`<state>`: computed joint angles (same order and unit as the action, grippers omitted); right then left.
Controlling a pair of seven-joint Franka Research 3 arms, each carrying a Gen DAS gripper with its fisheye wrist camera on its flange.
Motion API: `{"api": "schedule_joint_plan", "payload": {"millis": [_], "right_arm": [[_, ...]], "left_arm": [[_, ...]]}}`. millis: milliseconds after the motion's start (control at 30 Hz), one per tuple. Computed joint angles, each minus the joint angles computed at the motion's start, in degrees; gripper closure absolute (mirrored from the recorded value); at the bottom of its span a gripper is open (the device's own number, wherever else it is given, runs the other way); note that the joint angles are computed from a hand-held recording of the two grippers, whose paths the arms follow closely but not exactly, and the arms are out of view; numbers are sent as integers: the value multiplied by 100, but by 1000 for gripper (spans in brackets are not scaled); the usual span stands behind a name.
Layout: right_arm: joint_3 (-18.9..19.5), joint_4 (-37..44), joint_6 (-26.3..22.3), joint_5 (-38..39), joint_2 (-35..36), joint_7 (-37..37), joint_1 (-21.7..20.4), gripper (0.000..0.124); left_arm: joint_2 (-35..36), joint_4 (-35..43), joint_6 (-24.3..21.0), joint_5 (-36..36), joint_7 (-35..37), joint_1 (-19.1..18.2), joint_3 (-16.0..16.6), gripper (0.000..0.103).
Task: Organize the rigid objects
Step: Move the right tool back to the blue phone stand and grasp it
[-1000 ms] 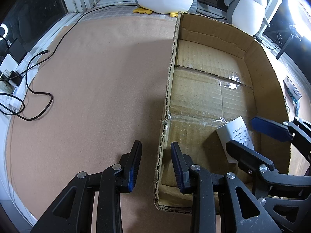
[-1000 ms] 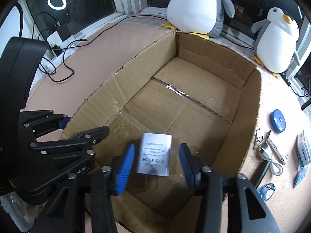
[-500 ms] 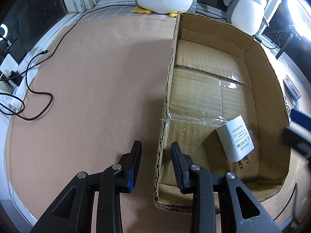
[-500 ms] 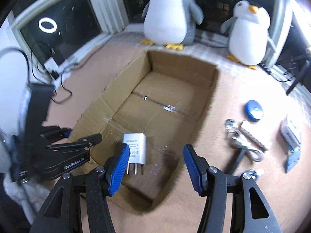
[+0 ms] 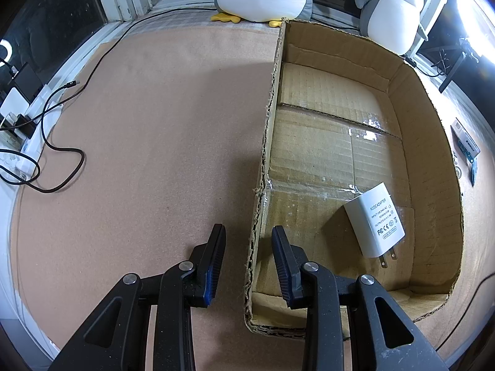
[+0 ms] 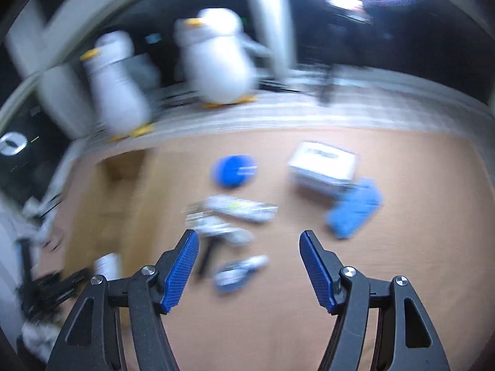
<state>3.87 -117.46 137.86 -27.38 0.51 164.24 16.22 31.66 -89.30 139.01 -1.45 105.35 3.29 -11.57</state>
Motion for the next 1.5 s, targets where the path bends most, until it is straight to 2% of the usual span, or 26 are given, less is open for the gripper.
{"api": "schedule_joint_plan", "payload": {"millis": [67,167,467,733,900,1033,1267,1500], "right_arm": [[-92,-37,-303,78,32,74,-97,60],[-187,-140,-462,183,94,16,-223,60],[-369,-48,-460,325,439,-200,-351,60],[-444,-154,-762,496,423,-693,-369,60],[-415,-586,-685,530,79,-697,-488,60],[-372,-1017,-2,810,-235,-561,-644,60],[-310,-515,7,848,255,-504,-603,60],[-451,4,-649,831,677,-790,-429,59]], "left_arm": [[2,5,-1,11,-4,-4,2,70],[13,29,-20,14,-10,-5,0,70],[12,26,-27,3,-22,-3,-6,70],[27,42,-38,-10,-8,9,-8,70],[40,56,-35,15,-11,-1,2,70],[34,41,-14,36,-22,-12,7,70],[23,34,-35,27,-36,-12,-7,69],[22,41,-46,16,-53,-18,-6,69]]}}
